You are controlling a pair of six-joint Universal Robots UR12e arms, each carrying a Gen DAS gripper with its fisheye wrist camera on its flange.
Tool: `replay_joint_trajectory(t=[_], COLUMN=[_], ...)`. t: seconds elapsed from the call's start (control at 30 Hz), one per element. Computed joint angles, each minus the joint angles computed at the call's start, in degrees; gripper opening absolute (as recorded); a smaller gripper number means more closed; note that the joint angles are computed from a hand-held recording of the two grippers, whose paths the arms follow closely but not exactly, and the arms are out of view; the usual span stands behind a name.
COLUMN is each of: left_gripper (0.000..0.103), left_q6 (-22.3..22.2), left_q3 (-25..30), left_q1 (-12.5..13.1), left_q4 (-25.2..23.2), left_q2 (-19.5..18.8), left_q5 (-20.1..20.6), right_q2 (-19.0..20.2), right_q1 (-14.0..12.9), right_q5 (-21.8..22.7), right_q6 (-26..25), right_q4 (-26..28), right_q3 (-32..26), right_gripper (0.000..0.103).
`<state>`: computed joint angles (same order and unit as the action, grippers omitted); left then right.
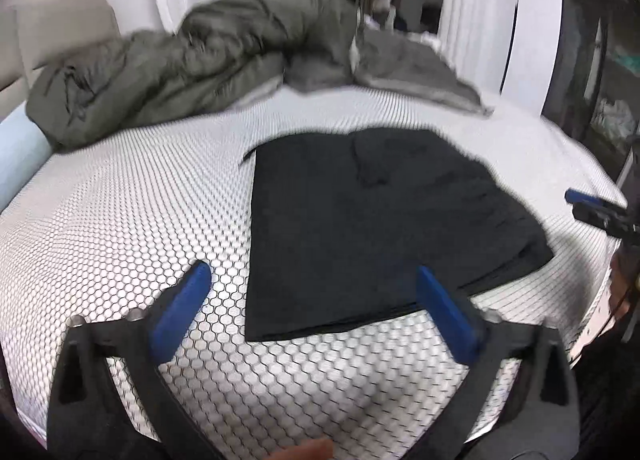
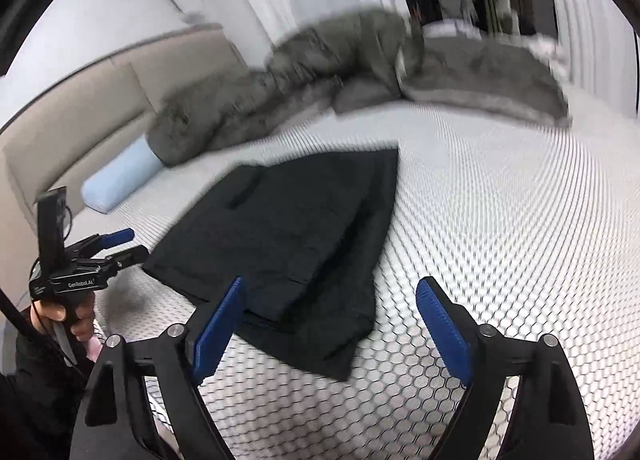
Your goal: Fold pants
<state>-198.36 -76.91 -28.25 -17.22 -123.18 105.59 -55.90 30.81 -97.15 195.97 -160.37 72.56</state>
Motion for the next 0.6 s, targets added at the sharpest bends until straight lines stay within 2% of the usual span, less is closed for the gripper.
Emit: replay_joint_trajectory(t=[0.1, 0.27, 0.3, 0.37, 0.5, 0.6], left_gripper=[0.102, 0.102, 0.102, 0.102, 0.102, 0.102], left_q6=[-0.02, 1.17, 1.51, 2.04, 3.67, 3.90], left_q3=[-2.11, -4.59, -4.94, -5.32, -4.65, -4.18], left_q1=[-0.74, -2.16, -2.46, -3.01, -3.91, -4.00], left_q4=[5.28, 11.67, 12.47, 13.37, 14.09, 13.31], left_q2=[1.01, 2.06, 2.16, 2.32, 1.71, 1.36], left_q5=[0.88, 3.52, 4.16, 5.67, 9.29, 9.45], right_q2=[-0.66, -1.32, -2.38, -2.39, -1.47, -1.17], right_q1=[0.91, 2.34, 2.46, 3.01, 4.19, 4.46], right_q5=[-0.24, -0.52, -0.11, -0.93, -6.05, -7.73], right_q6=[-2.38, -3.79, -4.02, -4.39, -6.49, -6.05], right_q4=[-6.54, -16.17, -18.49, -19.92, -20.45, -20.86], right_q3=[2.03, 4.88, 6.90, 7.36, 6.53, 6.46], right_gripper=[0.099, 0.102, 0.102, 0.103, 0.103, 0.103])
